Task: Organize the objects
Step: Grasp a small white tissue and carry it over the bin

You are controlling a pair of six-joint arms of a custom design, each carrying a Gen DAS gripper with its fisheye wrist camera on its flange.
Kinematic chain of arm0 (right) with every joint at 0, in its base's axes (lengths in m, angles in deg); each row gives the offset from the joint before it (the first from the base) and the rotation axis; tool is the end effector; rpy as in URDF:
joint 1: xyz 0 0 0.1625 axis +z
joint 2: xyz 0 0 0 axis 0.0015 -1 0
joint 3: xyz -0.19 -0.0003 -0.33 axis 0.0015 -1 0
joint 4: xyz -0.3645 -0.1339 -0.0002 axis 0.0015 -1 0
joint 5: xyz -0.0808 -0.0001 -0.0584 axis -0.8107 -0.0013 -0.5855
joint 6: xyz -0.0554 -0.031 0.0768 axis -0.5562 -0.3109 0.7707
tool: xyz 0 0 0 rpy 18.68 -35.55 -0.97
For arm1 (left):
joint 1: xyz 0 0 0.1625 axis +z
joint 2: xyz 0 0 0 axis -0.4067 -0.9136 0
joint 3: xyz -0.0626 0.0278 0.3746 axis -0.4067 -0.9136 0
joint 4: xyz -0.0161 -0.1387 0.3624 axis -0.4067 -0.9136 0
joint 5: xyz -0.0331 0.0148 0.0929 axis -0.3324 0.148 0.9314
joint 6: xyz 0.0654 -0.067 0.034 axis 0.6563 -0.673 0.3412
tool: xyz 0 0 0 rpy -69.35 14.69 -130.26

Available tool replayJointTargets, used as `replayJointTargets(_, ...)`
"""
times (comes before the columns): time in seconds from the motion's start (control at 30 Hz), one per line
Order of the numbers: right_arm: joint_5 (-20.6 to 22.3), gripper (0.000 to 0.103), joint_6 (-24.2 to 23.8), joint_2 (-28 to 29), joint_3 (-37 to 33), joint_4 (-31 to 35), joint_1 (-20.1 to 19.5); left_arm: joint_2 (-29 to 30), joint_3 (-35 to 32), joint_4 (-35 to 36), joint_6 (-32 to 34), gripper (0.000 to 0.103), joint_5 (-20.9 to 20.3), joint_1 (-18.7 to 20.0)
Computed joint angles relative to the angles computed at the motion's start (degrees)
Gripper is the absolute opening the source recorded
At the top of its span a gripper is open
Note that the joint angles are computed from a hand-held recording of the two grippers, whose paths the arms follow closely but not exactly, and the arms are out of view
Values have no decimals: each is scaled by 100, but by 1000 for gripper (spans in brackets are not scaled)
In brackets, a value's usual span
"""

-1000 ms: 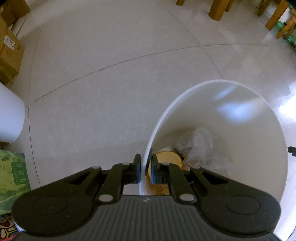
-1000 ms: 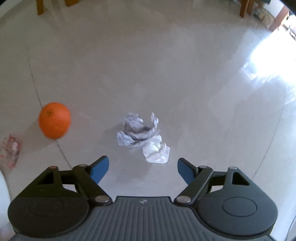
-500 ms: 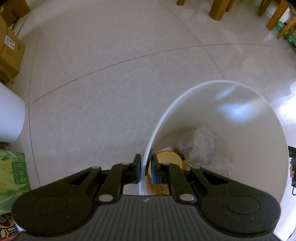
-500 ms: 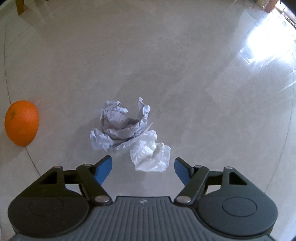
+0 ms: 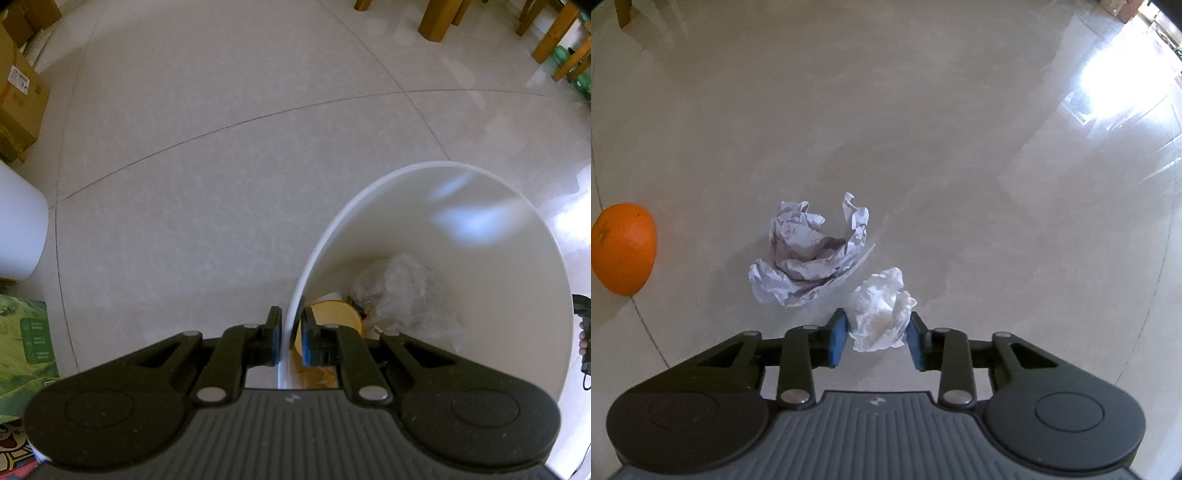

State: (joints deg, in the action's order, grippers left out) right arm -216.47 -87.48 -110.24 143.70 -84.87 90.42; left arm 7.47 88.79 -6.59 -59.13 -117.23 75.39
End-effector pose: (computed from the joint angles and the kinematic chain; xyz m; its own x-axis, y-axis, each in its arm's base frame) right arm 0.0580 -0.6591 0.2247 -0.5821 0.2405 0.7768 0.0077 0.9569 -0.2905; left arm -0.1854 -0.5535 0.4226 -0.7210 -0.1617 -0.6738 0.0327 0.9634 -0.2662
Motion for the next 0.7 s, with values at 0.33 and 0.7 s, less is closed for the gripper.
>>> replayJointTargets(0.33, -154, 36, 214, -80, -482, 1845, 514, -22, 34, -70, 25, 8, -27, 4)
replayJointTargets(0.7, 1132, 36, -4, -52, -1590, 3110, 1864, -6, 35, -59, 110, 8, -3, 4)
